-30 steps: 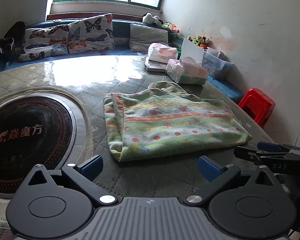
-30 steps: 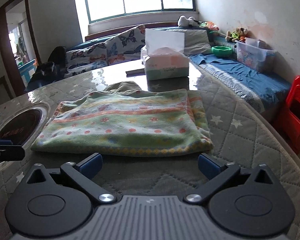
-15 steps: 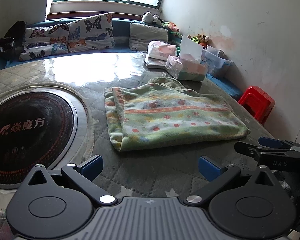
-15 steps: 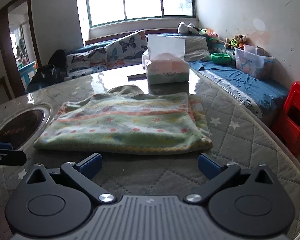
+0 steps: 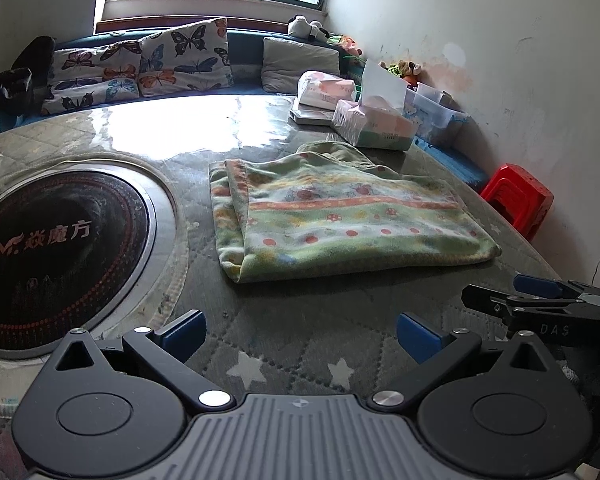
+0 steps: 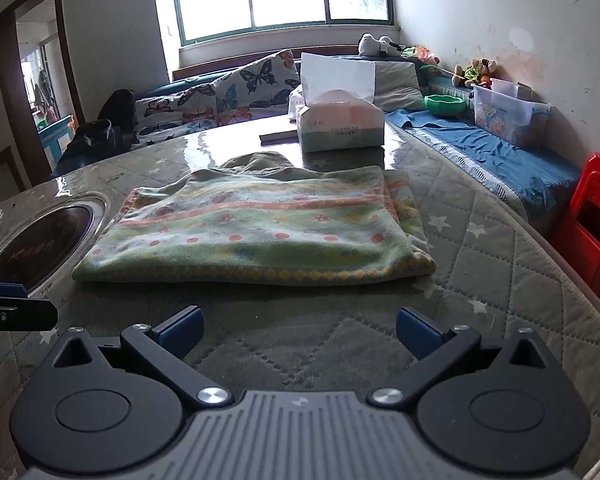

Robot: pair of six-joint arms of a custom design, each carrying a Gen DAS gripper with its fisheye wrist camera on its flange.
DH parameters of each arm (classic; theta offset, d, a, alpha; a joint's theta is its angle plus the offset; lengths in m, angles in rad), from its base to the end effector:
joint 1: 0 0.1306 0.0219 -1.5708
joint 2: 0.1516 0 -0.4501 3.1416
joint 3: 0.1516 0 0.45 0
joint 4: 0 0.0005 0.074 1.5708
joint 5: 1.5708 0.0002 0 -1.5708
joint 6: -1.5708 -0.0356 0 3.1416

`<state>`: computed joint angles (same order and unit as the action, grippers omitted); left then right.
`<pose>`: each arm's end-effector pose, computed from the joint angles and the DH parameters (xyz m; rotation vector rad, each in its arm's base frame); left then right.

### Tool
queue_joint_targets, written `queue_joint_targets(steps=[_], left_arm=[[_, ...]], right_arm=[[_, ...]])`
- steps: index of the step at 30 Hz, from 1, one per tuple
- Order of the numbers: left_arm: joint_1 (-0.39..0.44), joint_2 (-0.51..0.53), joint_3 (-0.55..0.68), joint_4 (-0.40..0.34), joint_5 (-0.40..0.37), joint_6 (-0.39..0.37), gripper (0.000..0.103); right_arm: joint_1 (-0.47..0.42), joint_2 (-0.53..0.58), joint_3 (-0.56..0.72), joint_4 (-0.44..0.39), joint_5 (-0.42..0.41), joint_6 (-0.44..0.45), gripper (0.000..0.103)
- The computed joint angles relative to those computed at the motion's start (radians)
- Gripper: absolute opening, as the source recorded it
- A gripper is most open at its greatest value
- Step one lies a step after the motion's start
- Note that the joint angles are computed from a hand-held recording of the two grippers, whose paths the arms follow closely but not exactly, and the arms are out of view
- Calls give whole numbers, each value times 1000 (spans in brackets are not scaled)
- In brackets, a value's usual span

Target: Fold clothes

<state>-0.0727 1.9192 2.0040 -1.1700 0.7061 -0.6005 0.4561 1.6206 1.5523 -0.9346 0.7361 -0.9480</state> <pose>0.7294 -0.0768 0.4742 1.0041 2.2033 -0.7020 0.5626 0.2488 0.4562 0.7907 2.1134 -0.2376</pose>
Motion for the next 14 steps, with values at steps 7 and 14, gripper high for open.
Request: queue_joint_targets(steps=[7,14], left_arm=[[0,-11,-15,-6,-2,-13,103],[1,-24,-33,-6,-1,-26,103]], right_arm=[[6,1,-1,4,-3,-4,103],[13,4,-2,0,-7,-9,103]])
